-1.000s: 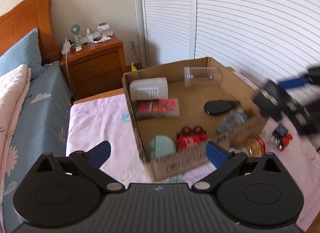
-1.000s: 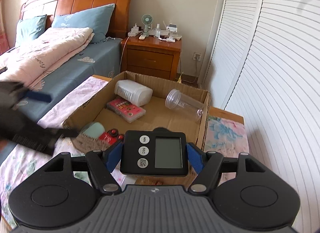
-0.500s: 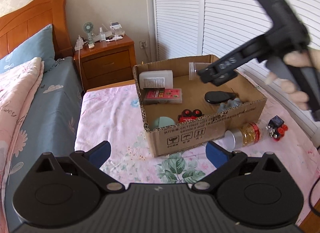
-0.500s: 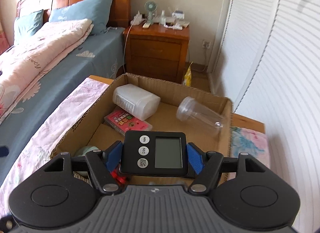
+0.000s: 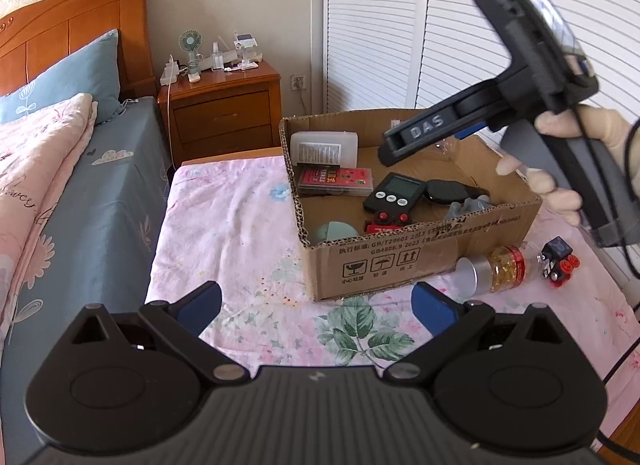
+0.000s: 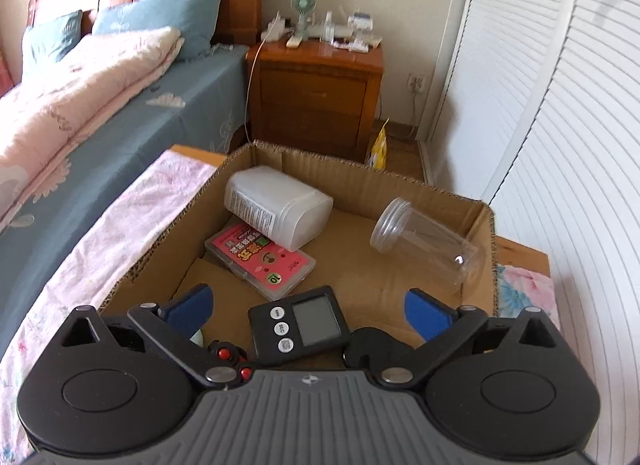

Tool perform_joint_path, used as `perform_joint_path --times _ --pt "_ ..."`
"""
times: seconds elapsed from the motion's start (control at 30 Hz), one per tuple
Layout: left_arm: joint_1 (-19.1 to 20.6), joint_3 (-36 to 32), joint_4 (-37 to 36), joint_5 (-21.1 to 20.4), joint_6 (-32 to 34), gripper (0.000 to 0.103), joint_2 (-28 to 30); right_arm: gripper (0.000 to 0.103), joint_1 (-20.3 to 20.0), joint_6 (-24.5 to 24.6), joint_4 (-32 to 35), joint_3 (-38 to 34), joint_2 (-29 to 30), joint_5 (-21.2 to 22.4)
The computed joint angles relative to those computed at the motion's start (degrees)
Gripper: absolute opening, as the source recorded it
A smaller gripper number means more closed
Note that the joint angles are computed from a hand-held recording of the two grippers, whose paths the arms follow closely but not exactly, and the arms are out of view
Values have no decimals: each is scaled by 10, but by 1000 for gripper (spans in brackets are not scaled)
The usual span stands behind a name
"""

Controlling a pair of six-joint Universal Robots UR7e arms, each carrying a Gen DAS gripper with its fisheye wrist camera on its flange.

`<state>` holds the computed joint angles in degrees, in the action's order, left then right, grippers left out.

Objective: Organize rigid objects
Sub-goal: 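Move the left tool to the capsule bottle while the right tool approaches the toy robot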

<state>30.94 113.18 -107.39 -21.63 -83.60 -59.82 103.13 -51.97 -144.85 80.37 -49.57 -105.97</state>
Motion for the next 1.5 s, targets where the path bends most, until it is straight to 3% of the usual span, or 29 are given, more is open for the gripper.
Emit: perform_joint_path --times 0.47,0.63,0.77,0.93,1.13,1.4,1.5 --pt "-4 -12 -24 -13 18 101 18 103 -29 -23 -7 71 -102 32" --pt "-7 -17 -12 -16 13 101 22 103 -50 -39 -55 102 -128 22" --pt "-8 -15 -30 -19 23 101 27 103 -77 -24 -92 125 -143 16" --pt "-5 -8 -98 -28 74 101 35 103 -113 -18 -132 169 -162 -4" --pt "1 -28 -96 -37 93 101 54 103 -143 -21 -146 194 -169 -24" --pt "13 -37 -220 -61 191 101 83 103 -149 -66 -196 196 -140 -48" --pt "19 -52 -243 -60 231 101 101 103 -153 -70 -187 191 -139 -34"
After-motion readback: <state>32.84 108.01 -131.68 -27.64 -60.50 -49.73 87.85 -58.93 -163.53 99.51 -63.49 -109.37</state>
